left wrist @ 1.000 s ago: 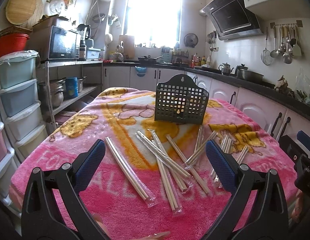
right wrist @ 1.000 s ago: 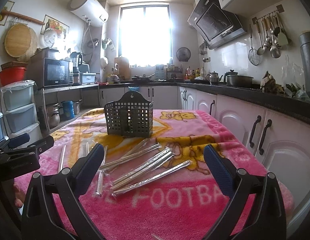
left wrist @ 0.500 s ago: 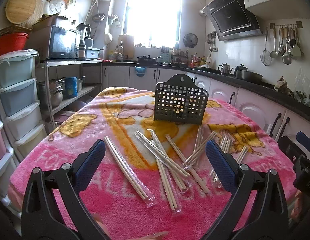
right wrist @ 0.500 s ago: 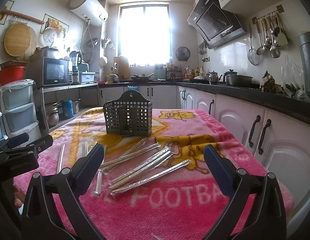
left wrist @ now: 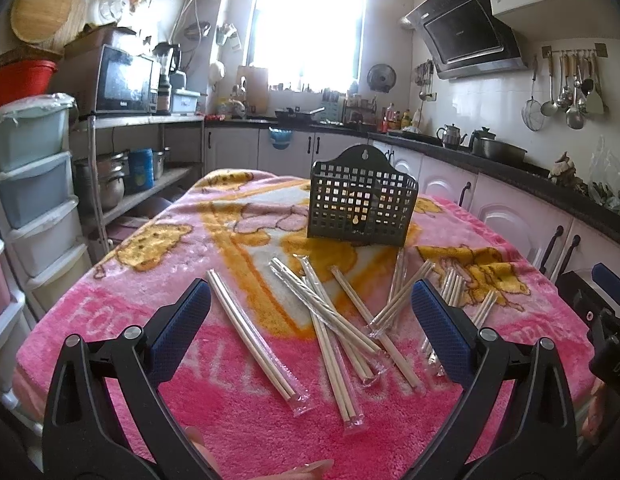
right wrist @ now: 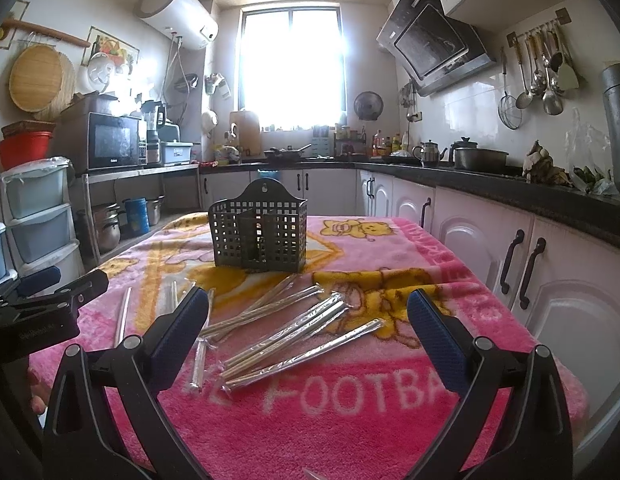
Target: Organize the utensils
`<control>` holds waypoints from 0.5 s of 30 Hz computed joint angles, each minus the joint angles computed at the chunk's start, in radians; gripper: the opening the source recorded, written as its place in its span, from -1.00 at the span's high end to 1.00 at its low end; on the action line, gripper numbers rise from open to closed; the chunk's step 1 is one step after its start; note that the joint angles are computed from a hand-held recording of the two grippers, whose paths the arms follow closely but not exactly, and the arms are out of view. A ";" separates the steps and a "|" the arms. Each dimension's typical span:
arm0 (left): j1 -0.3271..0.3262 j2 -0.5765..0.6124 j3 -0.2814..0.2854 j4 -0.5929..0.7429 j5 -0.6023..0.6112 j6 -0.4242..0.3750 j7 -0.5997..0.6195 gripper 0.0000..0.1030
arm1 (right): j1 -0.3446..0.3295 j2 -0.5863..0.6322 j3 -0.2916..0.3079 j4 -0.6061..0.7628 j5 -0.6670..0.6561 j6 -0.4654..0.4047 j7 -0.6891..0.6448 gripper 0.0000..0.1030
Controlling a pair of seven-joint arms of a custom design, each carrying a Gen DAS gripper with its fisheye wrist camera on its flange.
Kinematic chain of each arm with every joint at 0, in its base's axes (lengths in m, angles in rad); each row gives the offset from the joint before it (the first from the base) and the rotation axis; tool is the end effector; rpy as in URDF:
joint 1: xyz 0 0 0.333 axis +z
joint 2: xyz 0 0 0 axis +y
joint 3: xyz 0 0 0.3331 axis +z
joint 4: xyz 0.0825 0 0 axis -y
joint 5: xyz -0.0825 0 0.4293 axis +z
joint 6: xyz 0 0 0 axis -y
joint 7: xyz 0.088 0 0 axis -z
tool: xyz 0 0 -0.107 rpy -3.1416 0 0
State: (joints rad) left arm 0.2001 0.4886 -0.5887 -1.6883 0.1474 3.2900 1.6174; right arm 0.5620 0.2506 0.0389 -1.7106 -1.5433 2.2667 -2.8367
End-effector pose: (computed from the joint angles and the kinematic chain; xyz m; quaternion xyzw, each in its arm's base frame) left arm 0.7213 -0.2193 0.4955 -0.4686 0.6780 -0.4955 0.2742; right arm 0.6069 0.3819 0.4956 -0.4604 0.6507 -0.4854 0.3591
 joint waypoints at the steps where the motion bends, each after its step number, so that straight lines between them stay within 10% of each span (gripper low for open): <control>1: 0.008 0.007 -0.010 0.010 -0.001 -0.013 -0.002 -0.78 | -0.004 0.002 -0.001 0.003 0.002 0.014 -0.002 -0.88; 6: 0.067 0.056 -0.095 0.070 -0.037 -0.110 0.059 -0.78 | -0.013 0.025 -0.012 0.044 0.018 0.037 -0.057 -0.88; 15: -0.083 0.071 0.073 0.186 -0.116 -0.218 0.090 -0.78 | -0.050 0.114 -0.051 0.178 0.182 0.197 -0.228 -0.88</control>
